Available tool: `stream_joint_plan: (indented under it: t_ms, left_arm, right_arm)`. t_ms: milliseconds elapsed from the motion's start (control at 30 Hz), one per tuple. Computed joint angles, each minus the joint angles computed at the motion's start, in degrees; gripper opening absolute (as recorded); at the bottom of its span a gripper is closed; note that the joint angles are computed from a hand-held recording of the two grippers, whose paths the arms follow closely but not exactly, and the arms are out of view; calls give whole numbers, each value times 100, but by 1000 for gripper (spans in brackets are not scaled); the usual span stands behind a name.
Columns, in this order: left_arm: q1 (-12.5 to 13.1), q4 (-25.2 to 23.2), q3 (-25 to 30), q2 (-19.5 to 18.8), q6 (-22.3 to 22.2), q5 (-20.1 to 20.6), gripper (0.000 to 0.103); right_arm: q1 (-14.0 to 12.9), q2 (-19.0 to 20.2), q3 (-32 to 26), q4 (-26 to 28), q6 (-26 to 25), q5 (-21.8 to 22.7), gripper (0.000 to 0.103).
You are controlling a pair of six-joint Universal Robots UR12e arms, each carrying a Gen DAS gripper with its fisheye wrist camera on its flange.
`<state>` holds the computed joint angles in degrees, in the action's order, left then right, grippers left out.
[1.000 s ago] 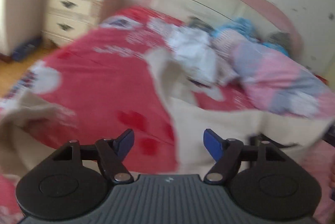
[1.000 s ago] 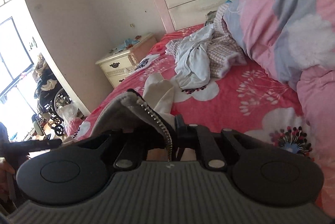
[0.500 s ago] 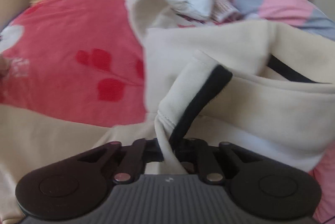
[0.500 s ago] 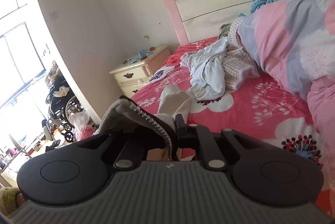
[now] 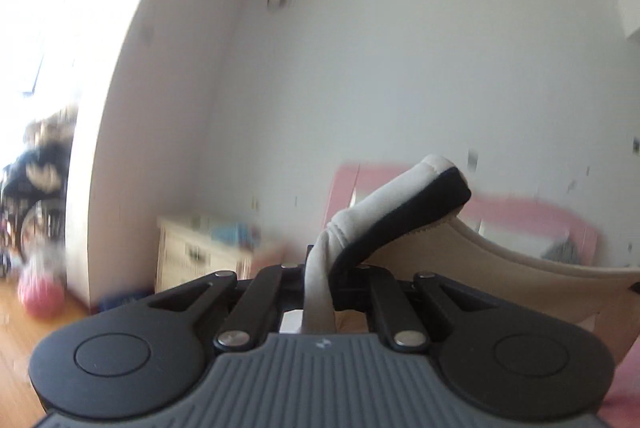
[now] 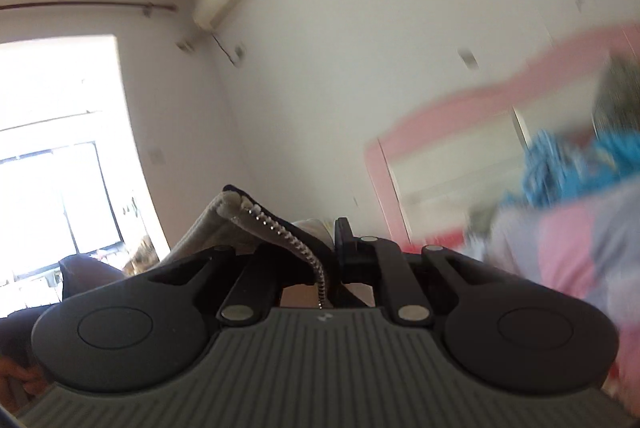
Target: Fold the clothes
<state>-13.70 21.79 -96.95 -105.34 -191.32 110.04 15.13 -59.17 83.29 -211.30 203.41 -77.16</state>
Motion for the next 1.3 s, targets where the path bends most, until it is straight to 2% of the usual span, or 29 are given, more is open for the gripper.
stream_joint_plan:
  t_ms: [133,233,367,533,700,833,1033,1167,1300]
  left_arm:
    - [-116,407,256,235,313,165,6]
    - [-284,1068,409,265,925,302,6]
    - [-433,1509,433,355,1251,186,6]
    - [-531,1375,425,403,1222,26,6]
    - [-492,768,456,286,898,-107,6]
    - [-420,359,607,-69,825,-88,6]
    - [-248,-874,1280,-921,419,-215,6]
    - [-220,-1660,1995,-1633,196,-194,6]
    - [-211,-2263,2847,-2329,325,-105,6]
  right_arm:
    - [104,-311,-111,-540,-403,-156,6]
    - [152,-609,-36,-811,-565,-366,6]
    - [240,-1015,218,-1049,-736,-771,6]
    - [275,-1437,730,-1325,-947,-1069,6]
    - [210,-1603,1067,-1176,-966,-1144,6]
    - [150,-1405,1025,-782,-898,-1220,6]
    - [83,-537,398,-170,-916,-1600,6]
    - [37,90,-187,736,-712,-1817,6]
    - [-36,713,-971,1708,-255,-1995,6]
